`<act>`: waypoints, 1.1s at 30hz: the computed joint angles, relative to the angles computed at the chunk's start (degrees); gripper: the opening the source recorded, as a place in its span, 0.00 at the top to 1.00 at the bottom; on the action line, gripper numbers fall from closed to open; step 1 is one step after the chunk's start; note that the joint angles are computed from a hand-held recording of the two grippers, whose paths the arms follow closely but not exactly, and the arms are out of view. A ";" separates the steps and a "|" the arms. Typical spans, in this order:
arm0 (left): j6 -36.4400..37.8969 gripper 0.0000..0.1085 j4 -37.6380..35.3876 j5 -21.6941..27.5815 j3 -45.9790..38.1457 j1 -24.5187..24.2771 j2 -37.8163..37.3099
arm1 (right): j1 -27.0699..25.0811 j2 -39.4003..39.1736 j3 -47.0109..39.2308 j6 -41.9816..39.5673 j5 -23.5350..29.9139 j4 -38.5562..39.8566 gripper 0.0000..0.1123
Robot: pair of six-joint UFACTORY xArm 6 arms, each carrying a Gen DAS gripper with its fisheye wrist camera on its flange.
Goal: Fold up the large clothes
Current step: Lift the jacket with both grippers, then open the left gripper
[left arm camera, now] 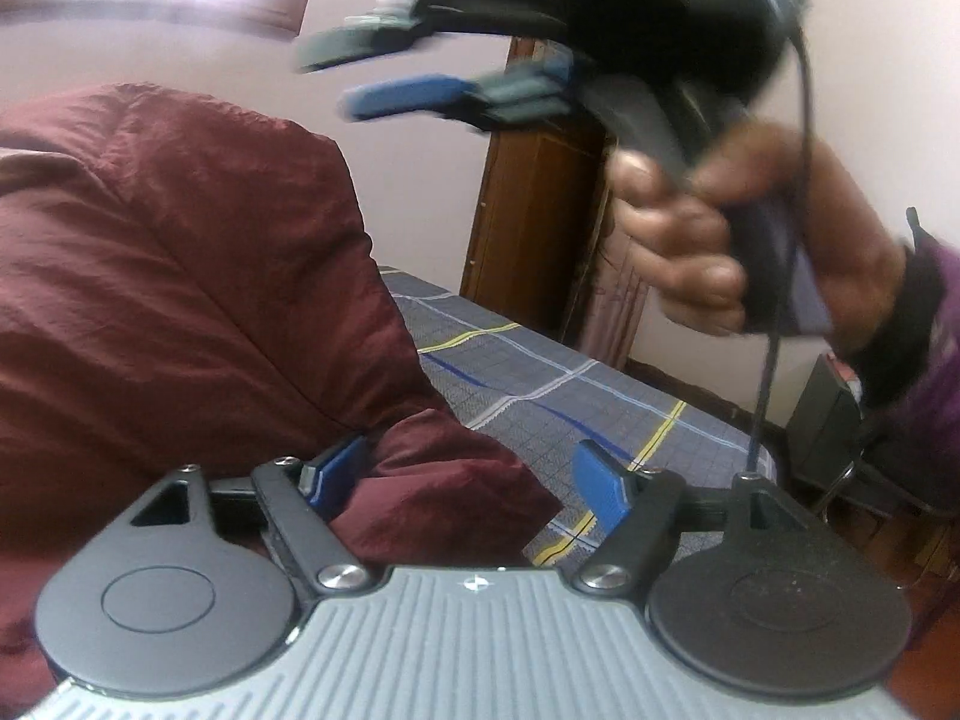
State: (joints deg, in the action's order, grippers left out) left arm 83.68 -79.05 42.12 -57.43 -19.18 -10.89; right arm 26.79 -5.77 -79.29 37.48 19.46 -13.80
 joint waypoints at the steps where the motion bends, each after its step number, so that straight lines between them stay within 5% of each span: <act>1: 1.15 0.29 -0.79 -0.40 0.99 -0.28 -0.39 | 1.03 2.88 -4.26 -4.42 4.28 1.25 0.65; 5: 2.22 0.29 -0.57 -0.95 1.55 -0.60 -1.21 | 2.87 12.20 -16.92 -11.57 22.66 1.95 0.68; 7: 2.78 0.27 -0.32 -0.24 2.04 -0.13 -1.95 | 2.95 12.54 -17.54 -11.95 27.33 3.04 0.68; 16: 2.88 0.26 -4.36 4.89 4.80 9.37 -11.42 | 4.11 8.26 -9.62 -4.29 28.89 0.14 0.68; 20: 0.24 0.26 -2.70 -1.60 -4.78 11.75 -4.45 | 5.96 9.80 -10.04 1.26 28.78 -4.90 0.68; 25: -13.11 0.37 11.15 -7.89 -17.25 10.77 9.91 | 9.23 9.26 -6.73 12.48 28.10 -17.64 0.68; 31: -14.35 0.06 16.14 -19.03 -15.00 5.36 12.20 | 12.29 7.71 -1.95 27.49 26.89 -31.27 0.68; 33: -13.98 0.05 16.04 -21.69 -14.30 4.51 12.88 | 13.37 7.44 -0.84 31.11 27.11 -34.77 0.68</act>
